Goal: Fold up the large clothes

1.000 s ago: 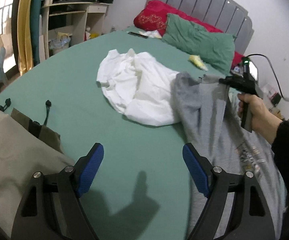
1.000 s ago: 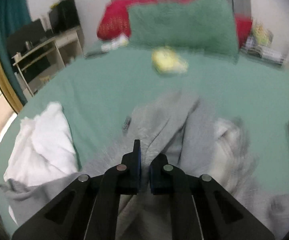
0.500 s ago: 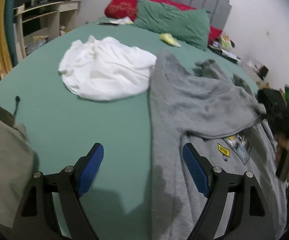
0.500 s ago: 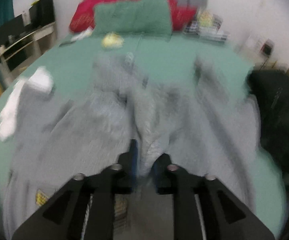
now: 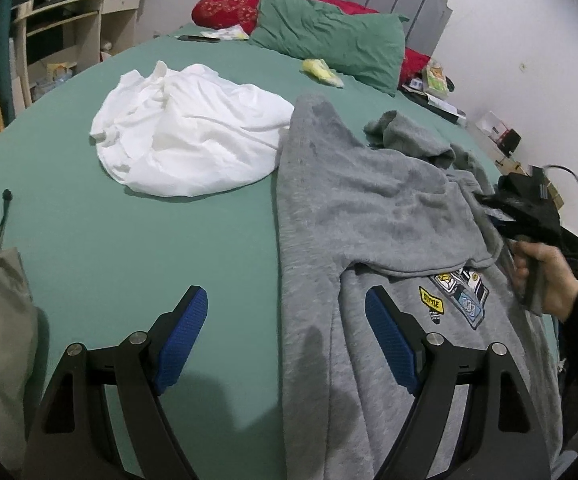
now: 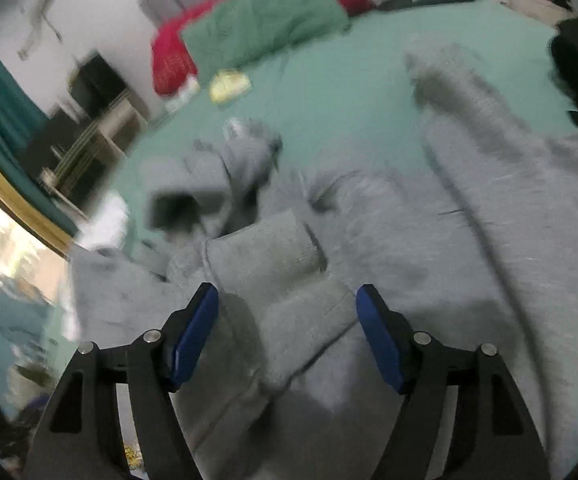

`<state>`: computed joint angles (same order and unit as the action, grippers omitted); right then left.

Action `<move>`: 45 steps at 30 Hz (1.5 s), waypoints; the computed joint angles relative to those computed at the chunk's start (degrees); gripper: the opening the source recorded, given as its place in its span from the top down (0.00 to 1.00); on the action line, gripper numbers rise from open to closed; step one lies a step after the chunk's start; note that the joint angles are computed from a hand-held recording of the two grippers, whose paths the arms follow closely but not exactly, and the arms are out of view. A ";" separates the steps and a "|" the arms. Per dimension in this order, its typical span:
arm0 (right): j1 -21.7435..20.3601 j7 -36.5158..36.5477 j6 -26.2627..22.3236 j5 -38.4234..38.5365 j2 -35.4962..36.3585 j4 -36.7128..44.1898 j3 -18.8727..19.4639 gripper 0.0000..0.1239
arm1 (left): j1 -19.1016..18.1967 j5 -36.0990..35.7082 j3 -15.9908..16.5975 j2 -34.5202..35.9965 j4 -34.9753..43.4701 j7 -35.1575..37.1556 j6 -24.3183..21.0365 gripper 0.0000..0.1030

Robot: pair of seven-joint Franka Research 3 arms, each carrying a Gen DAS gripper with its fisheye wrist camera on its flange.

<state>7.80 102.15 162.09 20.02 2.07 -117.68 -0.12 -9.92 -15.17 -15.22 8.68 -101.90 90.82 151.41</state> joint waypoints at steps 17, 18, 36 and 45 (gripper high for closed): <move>-1.71 28.17 -11.46 -45.17 -16.43 -8.51 -9.83 0.28 | -0.84 8.83 1.07 -0.04 -2.03 -8.03 4.64 0.18; -2.09 29.72 -8.85 -46.52 -16.27 -8.95 -11.04 0.28 | -0.61 8.43 0.99 -0.10 -2.14 -8.16 5.34 0.18; 5.40 4.34 0.72 -14.53 5.87 13.52 -19.60 0.94 | 1.43 7.00 -0.67 1.28 -1.04 -1.89 4.99 0.18; 5.08 -50.80 -27.27 40.00 -12.76 12.82 -16.89 0.92 | 0.50 -1.79 -1.86 -2.69 -4.32 6.61 9.51 0.18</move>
